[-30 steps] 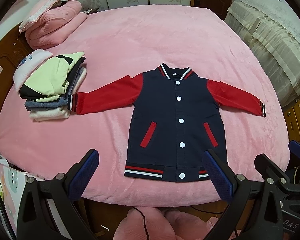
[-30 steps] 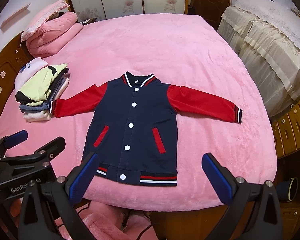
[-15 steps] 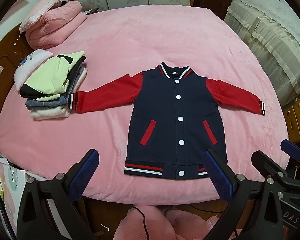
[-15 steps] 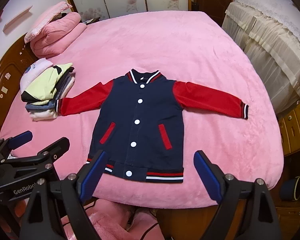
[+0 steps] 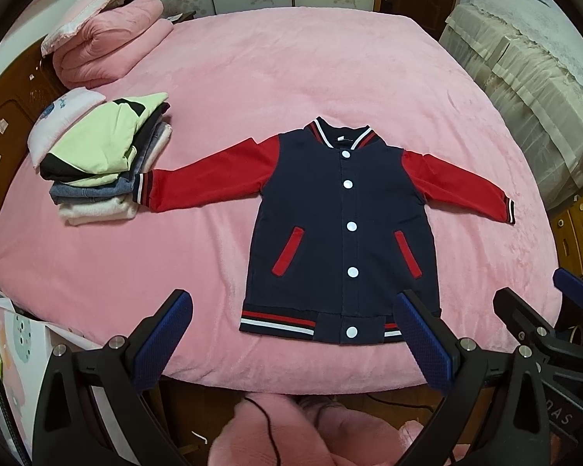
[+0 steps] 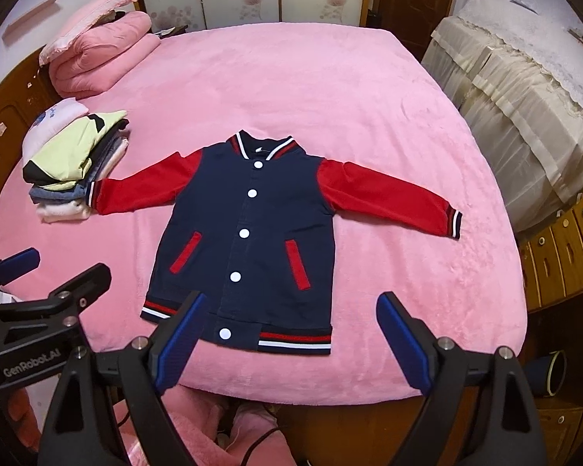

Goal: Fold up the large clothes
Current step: 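Move the left tool to the red sleeve cuff near the clothes stack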

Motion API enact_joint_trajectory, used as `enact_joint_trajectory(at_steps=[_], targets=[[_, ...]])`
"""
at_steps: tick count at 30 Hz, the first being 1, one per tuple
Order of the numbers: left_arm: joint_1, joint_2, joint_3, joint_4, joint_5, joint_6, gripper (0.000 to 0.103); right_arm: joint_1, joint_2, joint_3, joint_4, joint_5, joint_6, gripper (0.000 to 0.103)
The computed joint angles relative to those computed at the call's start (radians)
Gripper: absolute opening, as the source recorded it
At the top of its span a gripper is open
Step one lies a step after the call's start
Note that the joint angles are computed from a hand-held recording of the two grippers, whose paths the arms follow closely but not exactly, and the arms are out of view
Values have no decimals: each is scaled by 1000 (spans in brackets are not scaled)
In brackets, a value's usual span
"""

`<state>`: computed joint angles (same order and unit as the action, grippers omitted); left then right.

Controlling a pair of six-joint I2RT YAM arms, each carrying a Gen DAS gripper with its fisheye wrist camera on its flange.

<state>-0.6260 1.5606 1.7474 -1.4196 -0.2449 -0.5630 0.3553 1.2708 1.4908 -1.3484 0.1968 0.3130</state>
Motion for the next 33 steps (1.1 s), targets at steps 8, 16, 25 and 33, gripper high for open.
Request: enact_joint_trajectory(at_steps=[8,16,25,33], targets=[[25,4,-25,-15,15,10,102,-89,0,-61,28,-129,13,89],[143,-45,-172,1,113,70,102,-101,46,-130,78,-210,130,90],[478,-63,-355,136,258,256,102,5,156,-137,176,-169,273,90],[772,141,-297,330,303,492,102,110,408,89,196,-215,321,90]])
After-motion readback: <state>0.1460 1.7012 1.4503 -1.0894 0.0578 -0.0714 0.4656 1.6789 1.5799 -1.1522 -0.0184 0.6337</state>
